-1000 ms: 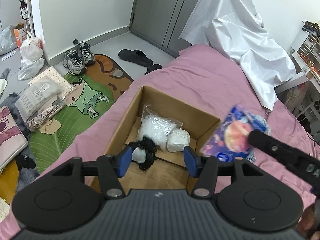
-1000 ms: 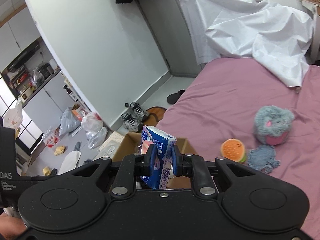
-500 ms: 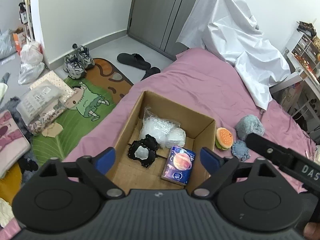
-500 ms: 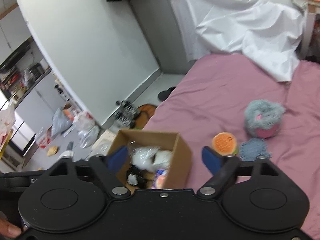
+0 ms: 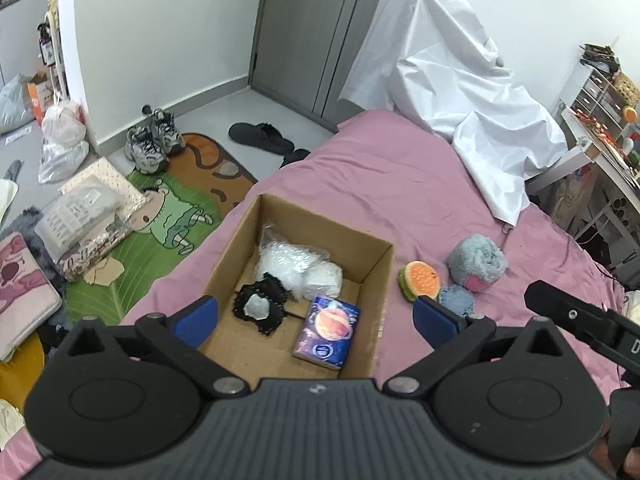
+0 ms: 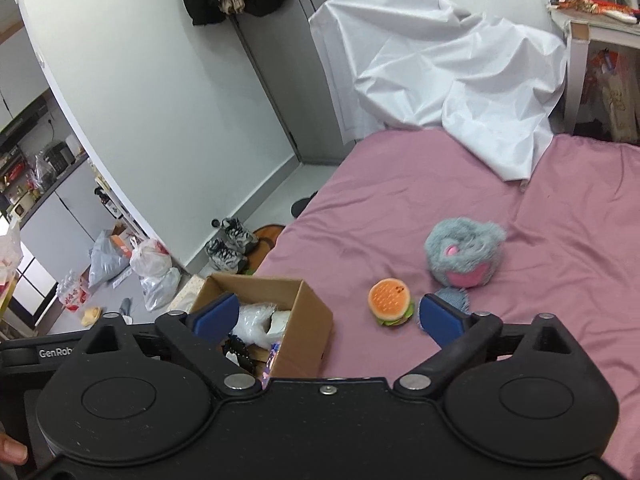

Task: Organize soft objects

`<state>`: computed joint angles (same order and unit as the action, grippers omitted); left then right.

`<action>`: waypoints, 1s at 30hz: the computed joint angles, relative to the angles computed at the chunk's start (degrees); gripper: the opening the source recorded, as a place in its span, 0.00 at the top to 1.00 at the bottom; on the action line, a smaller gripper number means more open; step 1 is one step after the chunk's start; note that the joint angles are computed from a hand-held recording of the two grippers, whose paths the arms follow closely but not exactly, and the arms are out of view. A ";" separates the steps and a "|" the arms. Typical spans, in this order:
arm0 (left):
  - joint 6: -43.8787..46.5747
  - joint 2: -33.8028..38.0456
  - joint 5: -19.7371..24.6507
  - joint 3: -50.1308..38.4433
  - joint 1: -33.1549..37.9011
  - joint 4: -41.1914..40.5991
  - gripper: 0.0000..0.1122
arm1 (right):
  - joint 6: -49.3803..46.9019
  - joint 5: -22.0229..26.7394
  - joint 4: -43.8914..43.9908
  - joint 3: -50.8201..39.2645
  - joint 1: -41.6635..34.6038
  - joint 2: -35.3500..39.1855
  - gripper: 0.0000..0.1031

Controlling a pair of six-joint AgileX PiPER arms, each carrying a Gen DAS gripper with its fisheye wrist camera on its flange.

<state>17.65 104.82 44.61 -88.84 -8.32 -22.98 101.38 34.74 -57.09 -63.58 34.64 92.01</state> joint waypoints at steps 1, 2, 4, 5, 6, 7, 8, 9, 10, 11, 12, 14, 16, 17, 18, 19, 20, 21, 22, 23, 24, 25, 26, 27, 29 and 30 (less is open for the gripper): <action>-0.35 -0.57 -0.60 0.57 -0.54 0.47 0.08 | 0.16 -0.09 -0.43 0.90 -0.01 -0.96 0.04; -0.85 -1.18 -1.14 1.07 -1.18 1.17 0.08 | 0.32 -0.13 -0.81 1.72 -0.01 -1.85 0.02; -1.88 -1.99 -1.96 1.66 -2.32 2.60 0.08 | 1.15 -0.10 -1.95 3.27 -0.07 -3.42 0.00; -2.30 -2.55 -2.40 2.14 -2.94 3.22 0.08 | 1.66 -0.18 -2.60 4.14 -0.17 -4.24 0.00; -2.78 -2.93 -2.66 2.40 -3.45 3.68 0.08 | 2.05 -0.20 -3.12 4.98 -0.24 -5.05 0.00; -3.09 -3.48 -3.26 3.04 -3.89 3.78 0.08 | 2.61 -0.14 -3.78 5.81 -0.32 -5.80 0.00; -3.38 -4.20 -4.17 3.93 -4.34 3.68 0.08 | 3.26 0.10 -4.43 6.54 -0.37 -6.42 0.00; -3.54 -4.70 -4.86 4.53 -4.64 3.54 0.08 | 3.90 0.49 -5.02 7.17 -0.34 -6.90 0.00; -3.99 -5.25 -5.46 5.12 -5.10 3.62 0.08 | 4.04 0.76 -4.91 7.67 -0.54 -7.42 0.00; -4.61 -5.67 -5.72 5.43 -5.65 3.89 0.08 | 4.07 0.38 -4.66 8.22 -0.99 -7.95 0.00; -4.88 -5.77 -5.65 5.32 -5.96 4.00 0.08 | 4.12 -0.43 -4.37 8.94 -1.61 -8.64 0.00; -6.22 -6.34 -5.75 5.61 -7.21 5.30 0.08 | 4.70 -1.23 -4.25 10.41 -2.33 -10.06 0.00; -7.39 -6.62 -5.54 5.44 -8.57 6.65 0.08 | 3.72 -1.44 -3.65 11.35 -2.90 -11.06 0.00; -7.75 -6.73 -5.37 5.41 -9.14 6.83 0.08 | 3.12 -1.47 -3.36 11.82 -3.07 -11.49 0.00; -8.37 -6.84 -5.10 5.36 -9.71 7.07 0.08 | 2.70 -1.60 -3.16 12.33 -3.29 -11.91 0.00; -9.18 -6.83 -4.87 5.19 -10.26 7.55 0.08 | 2.09 -1.84 -2.66 12.86 -3.66 -12.34 0.00; -10.51 -6.86 -4.84 5.12 -11.02 8.54 0.08 | 1.61 -2.11 -2.17 13.36 -3.97 -12.75 0.00; -11.70 -7.14 -5.06 5.44 -11.68 9.55 0.08 | 0.70 -2.66 -1.35 13.83 -4.51 -13.17 0.00; -13.17 -7.24 -5.35 5.60 -12.46 10.92 0.08 | -0.29 -3.27 -0.44 14.41 -5.04 -13.67 0.00; -14.46 -7.29 -5.56 5.66 -13.11 12.17 0.08 | -1.12 -3.80 0.26 14.92 -5.55 -14.16 0.00; -15.94 -7.31 -5.85 5.73 -13.92 13.54 0.08 | -1.68 -4.37 0.71 15.51 -6.11 -14.63 0.00; -17.00 -7.34 -6.02 5.78 -14.52 14.48 0.08 | -1.87 -4.88 1.01 16.15 -6.61 -15.16 0.00; -18.21 -7.38 -6.11 5.80 -15.17 15.53 0.08 | -1.72 -5.31 1.09 16.81 -7.03 -15.68 0.00; -19.35 -7.26 -5.99 5.64 -15.75 16.55 0.08 | -1.73 -5.92 1.27 17.34 -7.61 -16.06 0.00; -21.24 -6.71 -5.19 4.99 -16.74 18.06 0.08 | -1.90 -7.28 1.54 18.38 -8.74 -16.85 0.00; -22.16 -6.35 -4.72 4.57 -17.19 18.86 0.08 | -1.82 -7.99 1.43 18.96 -9.26 -17.24 0.00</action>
